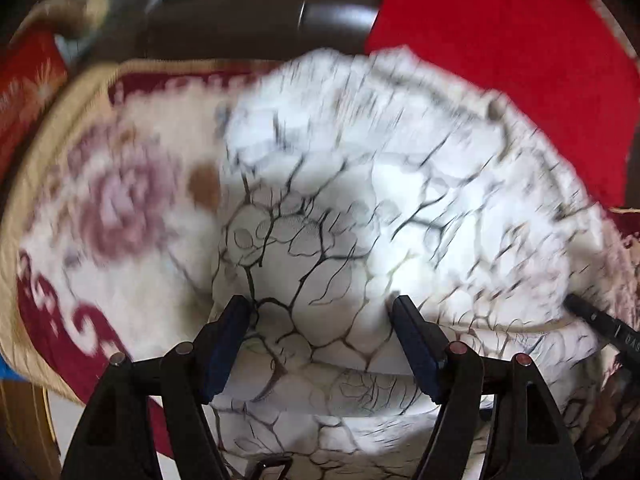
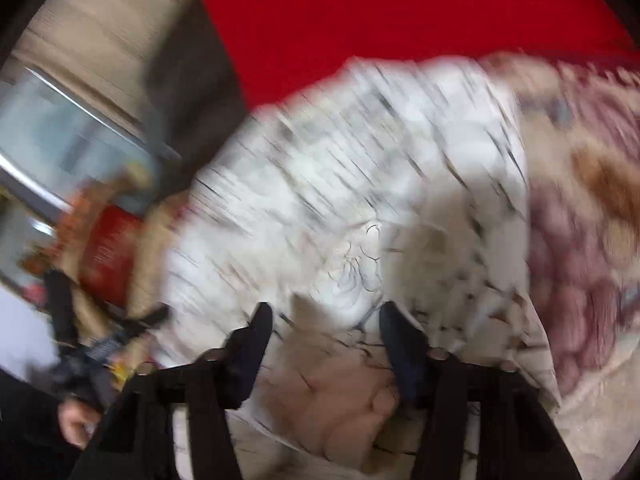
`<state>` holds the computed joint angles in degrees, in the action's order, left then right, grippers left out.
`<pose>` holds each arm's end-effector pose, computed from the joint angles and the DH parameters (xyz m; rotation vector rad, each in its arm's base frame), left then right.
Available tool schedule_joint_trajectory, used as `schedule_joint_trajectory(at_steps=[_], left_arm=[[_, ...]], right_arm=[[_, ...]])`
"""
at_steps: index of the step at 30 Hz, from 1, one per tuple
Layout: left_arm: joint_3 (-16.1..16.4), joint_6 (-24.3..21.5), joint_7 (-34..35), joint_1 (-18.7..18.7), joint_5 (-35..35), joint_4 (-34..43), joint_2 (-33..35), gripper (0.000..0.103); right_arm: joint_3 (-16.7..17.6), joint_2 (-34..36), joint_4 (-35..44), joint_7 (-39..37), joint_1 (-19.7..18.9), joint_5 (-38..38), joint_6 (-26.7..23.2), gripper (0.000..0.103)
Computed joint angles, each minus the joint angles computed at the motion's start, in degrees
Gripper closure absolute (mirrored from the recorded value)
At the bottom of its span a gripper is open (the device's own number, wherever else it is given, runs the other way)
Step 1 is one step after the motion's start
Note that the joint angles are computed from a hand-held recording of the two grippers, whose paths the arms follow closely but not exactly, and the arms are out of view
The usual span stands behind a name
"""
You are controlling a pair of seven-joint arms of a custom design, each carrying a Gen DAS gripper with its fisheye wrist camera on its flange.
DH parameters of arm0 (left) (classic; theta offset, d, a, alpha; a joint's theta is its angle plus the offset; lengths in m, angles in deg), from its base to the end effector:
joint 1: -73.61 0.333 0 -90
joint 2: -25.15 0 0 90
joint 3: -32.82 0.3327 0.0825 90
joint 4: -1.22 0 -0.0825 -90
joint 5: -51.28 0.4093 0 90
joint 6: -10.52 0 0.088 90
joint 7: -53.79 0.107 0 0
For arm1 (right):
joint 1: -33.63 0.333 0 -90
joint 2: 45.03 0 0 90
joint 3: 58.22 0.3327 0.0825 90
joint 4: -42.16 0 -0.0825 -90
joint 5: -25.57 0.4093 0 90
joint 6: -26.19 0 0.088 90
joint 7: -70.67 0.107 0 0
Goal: Fold large clothes
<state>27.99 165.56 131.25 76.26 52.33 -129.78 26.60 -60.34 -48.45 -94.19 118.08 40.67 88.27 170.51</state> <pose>0.5705 -0.0222 0.3832 -2.1835 1.8477 -0.4447 0.5212 0.0367 0.3605 -1.6869 1.7428 0.1982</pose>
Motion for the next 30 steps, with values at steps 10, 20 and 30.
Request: schedule_joint_trajectory(at_steps=[10,20,30], left_arm=[[-0.1,4.5,3.7,-0.4,-2.6,1.6,0.3,0.028],[-0.6,1.0,10.8,-0.1,-9.2,-1.1,-3.1,0.025],[4.6,1.9,24.7,-5.3,-24.0,-15.7,-19.9,0.025]], right_arm=[[-1.4,-5.0,-2.1,-18.2,1.6,17.9,0.8,0.067],[-0.4,-3.4,-1.7,-10.4,1.2,7.4,-2.5,0.037],[-5.8,-16.3,-12.2,-16.3,-1.2,16.2,-7.0,0.035]])
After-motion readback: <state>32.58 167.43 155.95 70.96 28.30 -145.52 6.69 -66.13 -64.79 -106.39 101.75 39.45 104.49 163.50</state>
